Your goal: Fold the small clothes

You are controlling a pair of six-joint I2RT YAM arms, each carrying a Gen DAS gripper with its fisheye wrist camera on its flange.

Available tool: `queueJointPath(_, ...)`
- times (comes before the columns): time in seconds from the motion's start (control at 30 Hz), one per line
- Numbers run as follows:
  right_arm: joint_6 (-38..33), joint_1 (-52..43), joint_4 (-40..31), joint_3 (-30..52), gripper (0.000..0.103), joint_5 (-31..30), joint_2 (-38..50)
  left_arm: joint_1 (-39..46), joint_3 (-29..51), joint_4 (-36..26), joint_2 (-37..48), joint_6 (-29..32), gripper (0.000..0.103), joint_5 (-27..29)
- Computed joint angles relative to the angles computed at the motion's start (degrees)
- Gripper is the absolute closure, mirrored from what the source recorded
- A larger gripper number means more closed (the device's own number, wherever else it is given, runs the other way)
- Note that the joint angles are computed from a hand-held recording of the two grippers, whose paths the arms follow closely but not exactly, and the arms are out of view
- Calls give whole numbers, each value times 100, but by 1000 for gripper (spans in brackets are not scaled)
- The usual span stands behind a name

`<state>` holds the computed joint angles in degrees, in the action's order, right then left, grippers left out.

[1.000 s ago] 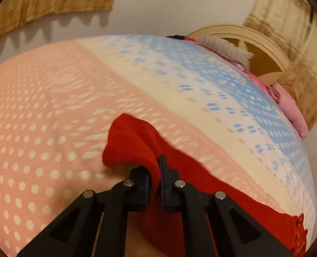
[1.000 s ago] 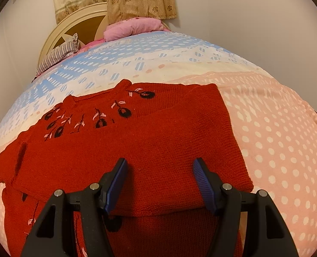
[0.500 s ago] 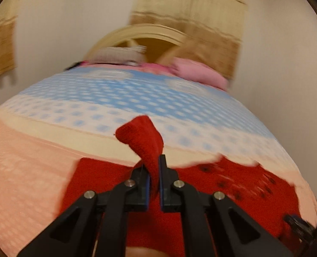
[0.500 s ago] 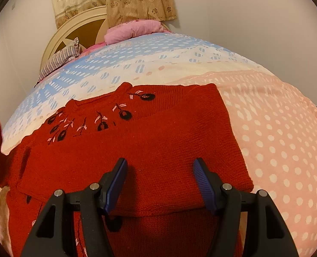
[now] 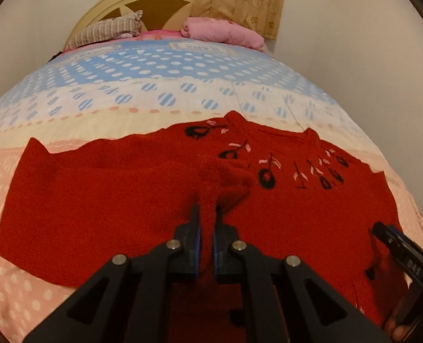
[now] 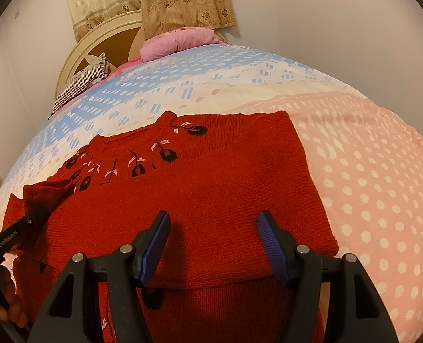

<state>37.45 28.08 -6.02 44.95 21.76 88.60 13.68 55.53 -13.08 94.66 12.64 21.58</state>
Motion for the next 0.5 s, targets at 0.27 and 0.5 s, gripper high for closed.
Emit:
queueJointPath(0.27,5,49,-389,270,38,70,96,1674,-232,-351,-518,831,32,1116)
queueJointPath(0.5,365,598,143,807,38,-903,131,2853,407,302,408,111,32,1028)
